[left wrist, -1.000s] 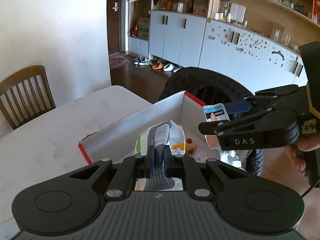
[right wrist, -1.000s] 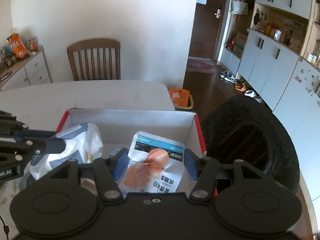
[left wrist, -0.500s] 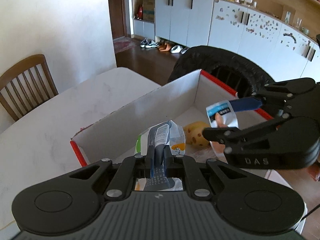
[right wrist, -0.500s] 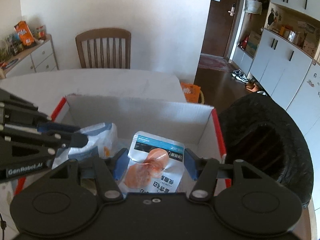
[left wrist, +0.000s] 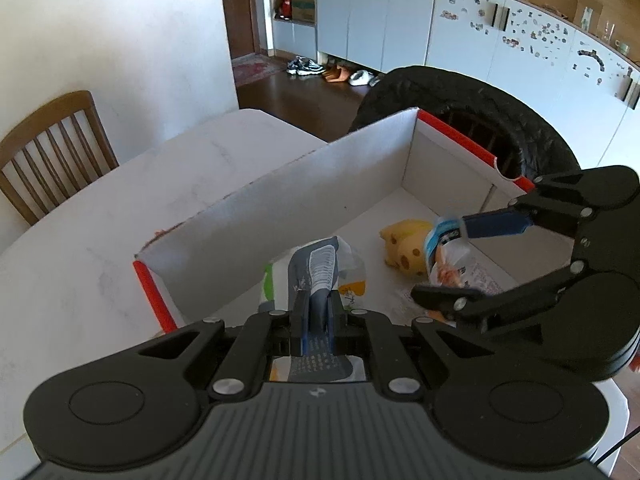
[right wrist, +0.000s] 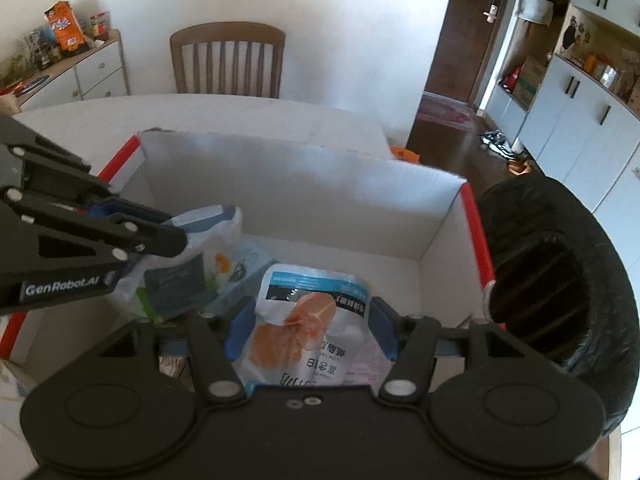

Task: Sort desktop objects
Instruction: 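Lower both bags into the shoebox and open both tools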

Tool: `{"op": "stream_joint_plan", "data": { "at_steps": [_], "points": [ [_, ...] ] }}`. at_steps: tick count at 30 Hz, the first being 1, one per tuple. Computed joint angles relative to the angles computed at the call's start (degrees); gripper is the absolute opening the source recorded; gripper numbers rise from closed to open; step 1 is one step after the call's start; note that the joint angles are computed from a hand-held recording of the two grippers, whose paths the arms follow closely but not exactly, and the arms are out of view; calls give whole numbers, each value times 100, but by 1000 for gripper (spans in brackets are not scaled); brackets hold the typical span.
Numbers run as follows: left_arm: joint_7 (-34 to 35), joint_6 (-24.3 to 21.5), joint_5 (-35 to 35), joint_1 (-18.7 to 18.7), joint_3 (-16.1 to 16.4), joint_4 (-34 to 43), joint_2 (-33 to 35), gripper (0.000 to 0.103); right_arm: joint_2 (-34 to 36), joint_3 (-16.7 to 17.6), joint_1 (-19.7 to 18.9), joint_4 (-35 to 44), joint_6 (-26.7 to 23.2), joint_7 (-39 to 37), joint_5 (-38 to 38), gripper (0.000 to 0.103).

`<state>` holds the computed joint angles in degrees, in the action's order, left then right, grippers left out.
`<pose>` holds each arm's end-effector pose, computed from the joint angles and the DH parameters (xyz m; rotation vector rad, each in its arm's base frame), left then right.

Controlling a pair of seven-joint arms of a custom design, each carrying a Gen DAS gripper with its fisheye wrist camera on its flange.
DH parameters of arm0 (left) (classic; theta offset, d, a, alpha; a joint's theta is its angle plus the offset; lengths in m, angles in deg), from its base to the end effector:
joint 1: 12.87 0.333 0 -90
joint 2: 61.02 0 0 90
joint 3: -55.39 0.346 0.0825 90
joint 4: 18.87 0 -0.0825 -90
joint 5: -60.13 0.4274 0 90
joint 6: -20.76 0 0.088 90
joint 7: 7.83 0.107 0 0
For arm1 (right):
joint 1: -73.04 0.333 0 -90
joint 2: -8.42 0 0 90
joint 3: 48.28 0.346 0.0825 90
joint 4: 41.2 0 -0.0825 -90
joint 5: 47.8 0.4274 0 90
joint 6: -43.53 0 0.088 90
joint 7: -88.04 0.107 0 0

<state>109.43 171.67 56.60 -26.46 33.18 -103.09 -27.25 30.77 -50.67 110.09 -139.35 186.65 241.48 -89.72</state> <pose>0.6931 -0.4121 0.4308 -0.8789 2.6429 -0.8863 0.6040 0.4269 0.4097 -1.8796 1.8527 -0.7268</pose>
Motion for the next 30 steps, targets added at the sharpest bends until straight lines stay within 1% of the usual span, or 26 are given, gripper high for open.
{"op": "stream_joint_plan", "data": {
  "at_steps": [3, 5, 10, 13, 14, 16, 17, 18, 19, 20, 21, 23, 30],
  "points": [
    [6, -60, 35, -23, 14, 11, -1, 7, 10, 82, -73, -37, 68, -259, 207, 62],
    [-32, -93, 80, -54, 55, 18, -12, 7, 3, 109, -97, -71, 117, -401, 350, 65],
    [-133, -55, 99, -62, 79, -5, -40, 8, -90, 51, -47, -211, 242, -395, 352, 73],
    [-182, -27, 117, -67, 94, -41, -62, 10, -161, 19, -27, -280, 311, -310, 250, 79],
    [-222, -22, 135, -77, 113, -52, -71, 11, -188, 12, -25, -300, 325, -276, 215, 79],
    [-278, -3, 146, -71, 121, -82, -91, 16, -250, 12, -28, -363, 338, -202, 158, 81],
    [-307, 13, 143, -62, 123, -104, -107, 23, -270, 22, -39, -383, 348, -171, 146, 81],
    [-329, 24, 145, -54, 124, -126, -123, 32, -295, 32, -54, -410, 355, -150, 141, 82],
    [-331, 54, 145, -38, 118, -162, -144, 38, -317, 40, -67, -434, 359, -130, 127, 82],
    [-323, 94, 145, -19, 110, -197, -163, 52, -345, 50, -79, -464, 367, -109, 114, 82],
    [-303, 187, 131, 14, 90, -271, -201, 62, -378, 63, -97, -505, 394, -97, 106, 82],
    [-236, 326, 86, 92, 29, -388, -259, 65, -409, 84, -113, -534, 410, -64, 74, 84],
    [-32, 378, -208, 312, -160, -553, -381, 65, -574, 167, -206, -701, 435, 11, 23, 85]
  ]
}}
